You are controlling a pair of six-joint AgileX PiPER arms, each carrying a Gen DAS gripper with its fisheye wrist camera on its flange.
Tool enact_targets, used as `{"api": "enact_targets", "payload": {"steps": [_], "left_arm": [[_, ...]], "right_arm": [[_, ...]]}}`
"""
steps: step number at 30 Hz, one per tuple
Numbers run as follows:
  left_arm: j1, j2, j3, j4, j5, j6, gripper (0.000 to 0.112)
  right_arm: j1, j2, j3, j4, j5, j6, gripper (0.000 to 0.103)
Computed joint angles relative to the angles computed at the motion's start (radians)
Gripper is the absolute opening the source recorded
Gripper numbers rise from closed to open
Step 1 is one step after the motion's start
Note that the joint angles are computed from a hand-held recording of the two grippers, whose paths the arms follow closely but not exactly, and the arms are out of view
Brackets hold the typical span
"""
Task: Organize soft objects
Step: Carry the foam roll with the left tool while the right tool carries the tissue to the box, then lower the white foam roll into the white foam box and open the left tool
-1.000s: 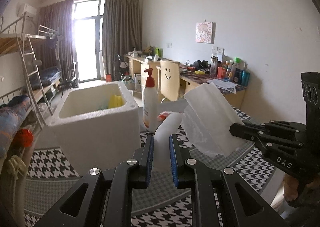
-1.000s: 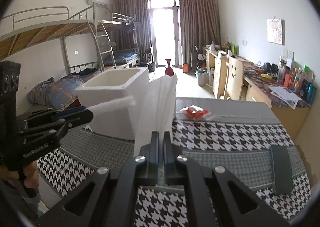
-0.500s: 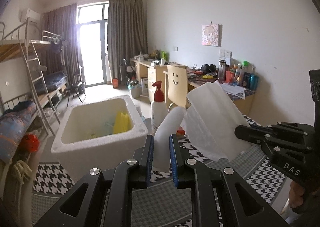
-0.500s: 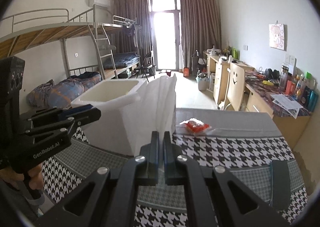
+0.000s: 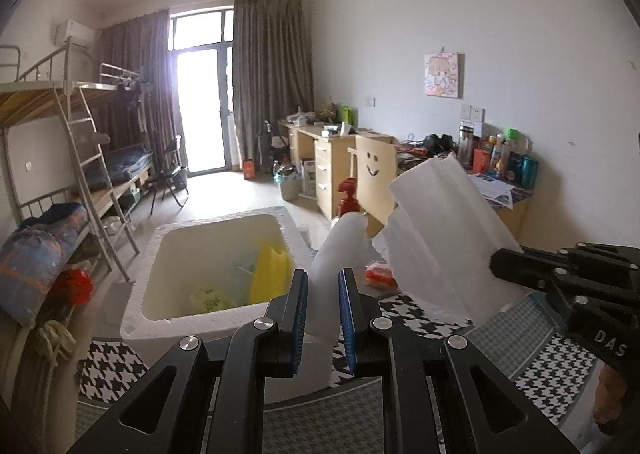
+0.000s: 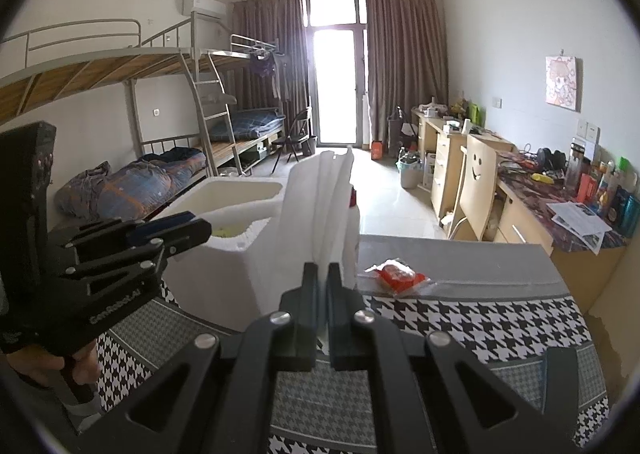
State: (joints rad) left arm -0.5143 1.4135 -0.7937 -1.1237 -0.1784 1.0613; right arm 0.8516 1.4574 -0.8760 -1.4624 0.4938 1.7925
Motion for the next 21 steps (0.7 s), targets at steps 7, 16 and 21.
{"api": "enact_targets", "payload": {"steps": [7,16,21], "left_arm": [[0.038,0.010,-0.023,-0.012,0.000,0.018,0.017],[0.085,0.033,-0.059,-0.054,0.001,0.067,0.017],[0.108,0.052,-0.076,-0.092,-0.012,0.094,0.017]], "right_arm": [[-0.026,0.026,-0.048,0.031,-0.037,-0.050,0.006],[-0.043,0.080,-0.134,0.108,-0.071,-0.149,0.006],[-0.045,0.118,-0.192,0.154,-0.082,-0.211,0.006]]}}
